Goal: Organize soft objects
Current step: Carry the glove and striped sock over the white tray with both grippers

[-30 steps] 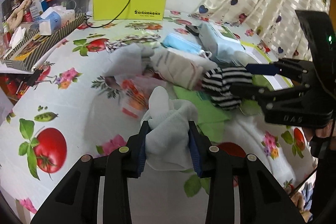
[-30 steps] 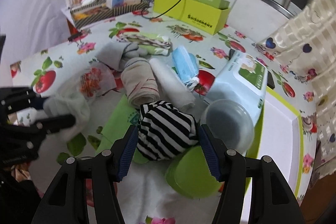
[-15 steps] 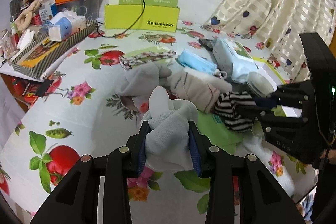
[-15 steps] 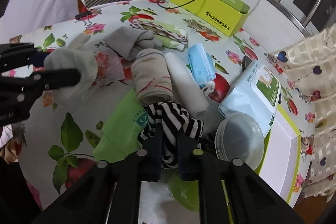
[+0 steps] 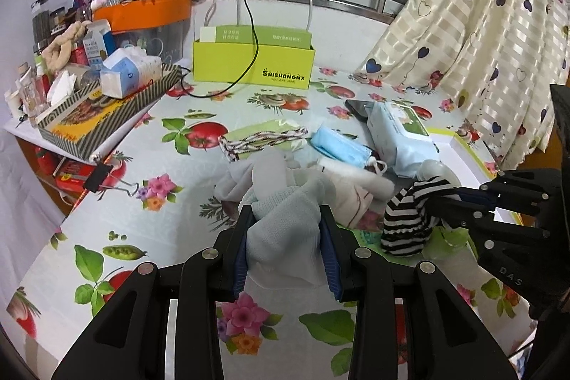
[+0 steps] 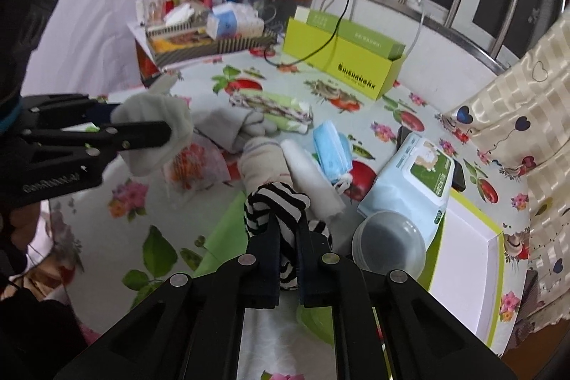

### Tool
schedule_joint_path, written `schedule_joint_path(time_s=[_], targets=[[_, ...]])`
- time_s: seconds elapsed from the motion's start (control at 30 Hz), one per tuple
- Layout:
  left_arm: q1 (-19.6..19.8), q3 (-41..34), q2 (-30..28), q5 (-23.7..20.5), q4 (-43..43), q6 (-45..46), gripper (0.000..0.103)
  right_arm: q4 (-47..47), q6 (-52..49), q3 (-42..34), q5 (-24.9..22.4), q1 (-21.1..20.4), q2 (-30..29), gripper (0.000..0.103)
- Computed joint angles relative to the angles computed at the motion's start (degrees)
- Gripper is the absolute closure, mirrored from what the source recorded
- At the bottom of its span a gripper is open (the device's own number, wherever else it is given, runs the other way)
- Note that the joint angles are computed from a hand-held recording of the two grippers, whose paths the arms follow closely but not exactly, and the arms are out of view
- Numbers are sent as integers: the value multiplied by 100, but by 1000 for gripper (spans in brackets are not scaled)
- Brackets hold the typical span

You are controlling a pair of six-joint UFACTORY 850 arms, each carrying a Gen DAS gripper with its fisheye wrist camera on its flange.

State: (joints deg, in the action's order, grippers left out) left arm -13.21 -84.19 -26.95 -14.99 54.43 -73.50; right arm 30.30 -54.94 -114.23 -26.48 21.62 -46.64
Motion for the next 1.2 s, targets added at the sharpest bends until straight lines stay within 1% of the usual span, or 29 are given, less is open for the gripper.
schedule_joint_path(time_s=[0.37,0.67,0.93,1.13,1.2], targets=[[-144,29,146,-199,840,-788,67,1672,-1360,651,199,-126,503,96],[-283,-113,125,-290,928,-741,67,2878,-2402,1068,238,-264,817,96],[-359,-384,-32,-269,510,-282,67,3801,-3080,1302,165,-458,987,96],[-399,-671,-211,-156,-87,333,67,4075,-3126,1302,132,-624,985,96],[-425,-833,-316,-124,-419,709,67,4153,-3128,1315,134,-682,987,96]])
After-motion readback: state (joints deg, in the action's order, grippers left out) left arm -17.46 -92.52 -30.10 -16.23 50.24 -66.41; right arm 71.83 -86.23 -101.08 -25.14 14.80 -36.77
